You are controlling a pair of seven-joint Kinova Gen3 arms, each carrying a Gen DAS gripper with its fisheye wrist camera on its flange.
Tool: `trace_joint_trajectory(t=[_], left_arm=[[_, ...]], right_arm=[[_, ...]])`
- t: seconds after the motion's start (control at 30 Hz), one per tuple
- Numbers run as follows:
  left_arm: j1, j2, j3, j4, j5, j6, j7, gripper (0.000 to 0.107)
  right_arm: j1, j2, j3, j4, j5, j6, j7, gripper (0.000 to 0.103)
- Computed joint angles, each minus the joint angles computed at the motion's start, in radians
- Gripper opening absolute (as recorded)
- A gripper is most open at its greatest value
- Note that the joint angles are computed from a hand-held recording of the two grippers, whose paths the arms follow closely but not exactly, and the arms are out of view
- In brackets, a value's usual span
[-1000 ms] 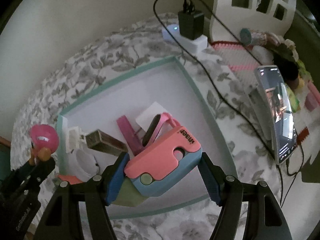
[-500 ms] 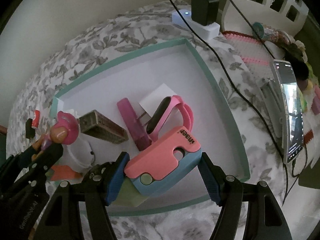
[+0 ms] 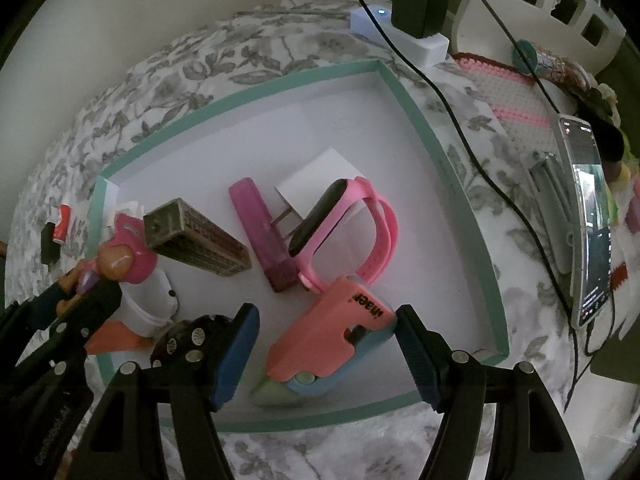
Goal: Organize rigid objects
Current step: 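Open both tools to release the figure and case into the tray, then move both tools back to the black charger and red bottle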
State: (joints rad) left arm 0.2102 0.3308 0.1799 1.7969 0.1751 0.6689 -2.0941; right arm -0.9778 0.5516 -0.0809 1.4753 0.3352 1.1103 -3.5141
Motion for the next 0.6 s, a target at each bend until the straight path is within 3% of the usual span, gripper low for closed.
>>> trace_joint_trajectory(t=[0.13, 0.53, 0.57, 0.6], left_arm=[[0.004, -0.001, -0.004, 0.001, -0.007, 0.002, 0.004, 0.05], [0.002, -0.007, -0.016, -0.006, -0.011, -0.002, 0.04, 0.054], [0.002, -0.007, -0.018, -0.007, -0.013, -0.004, 0.047, 0.056], [0.002, -0.008, -0.021, -0.008, -0.015, -0.007, 0.057, 0.067]], right_arm=[[0.003, 0.006, 0.0, -0.002, -0.003, 0.002, 0.003, 0.074], [-0.009, 0.015, 0.007, -0.017, 0.011, 0.032, -0.004, 0.087], [-0.01, 0.015, 0.007, -0.018, 0.014, 0.036, -0.004, 0.089], [-0.012, 0.014, 0.007, -0.017, 0.018, 0.038, -0.005, 0.089]])
